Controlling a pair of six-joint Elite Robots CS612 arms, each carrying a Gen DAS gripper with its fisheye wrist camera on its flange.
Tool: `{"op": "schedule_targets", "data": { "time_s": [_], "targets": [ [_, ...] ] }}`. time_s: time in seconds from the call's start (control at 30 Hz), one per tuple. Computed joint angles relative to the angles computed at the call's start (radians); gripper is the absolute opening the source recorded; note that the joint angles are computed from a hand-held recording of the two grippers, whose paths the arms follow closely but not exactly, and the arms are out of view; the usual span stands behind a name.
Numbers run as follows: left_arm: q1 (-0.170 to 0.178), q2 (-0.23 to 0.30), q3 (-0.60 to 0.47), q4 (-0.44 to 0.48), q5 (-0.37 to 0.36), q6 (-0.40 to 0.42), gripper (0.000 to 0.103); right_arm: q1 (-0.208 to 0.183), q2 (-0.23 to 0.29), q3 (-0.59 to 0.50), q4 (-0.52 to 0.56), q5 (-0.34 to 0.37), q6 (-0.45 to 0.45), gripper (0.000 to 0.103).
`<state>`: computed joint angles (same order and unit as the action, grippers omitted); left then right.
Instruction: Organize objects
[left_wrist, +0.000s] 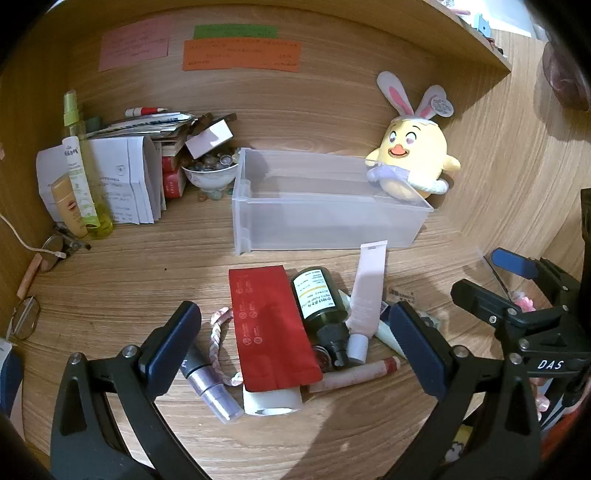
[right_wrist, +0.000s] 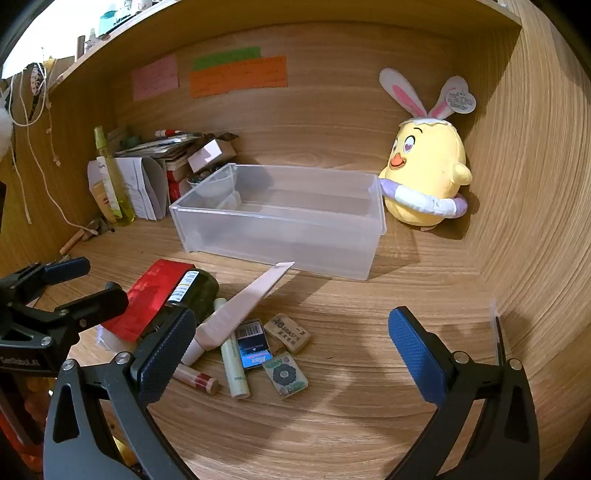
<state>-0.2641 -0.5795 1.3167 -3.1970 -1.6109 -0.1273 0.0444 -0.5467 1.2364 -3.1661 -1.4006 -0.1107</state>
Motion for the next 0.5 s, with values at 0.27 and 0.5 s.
{"op": "schedule_targets", "data": {
  "time_s": [0.27,0.5],
  "targets": [
    [-0.002,-0.002,0.004,-0.006,0.011,-0.003,0.103,-0.001,0.0,0.002,-0.003,0.008,-0.001,0.103],
    [0.001,0.0,-0.001,0.0,0.002,-0.01,0.103,-0.003,-0.001,-0.001,0.015,0.019,0.001,0.103]
  ]
}}
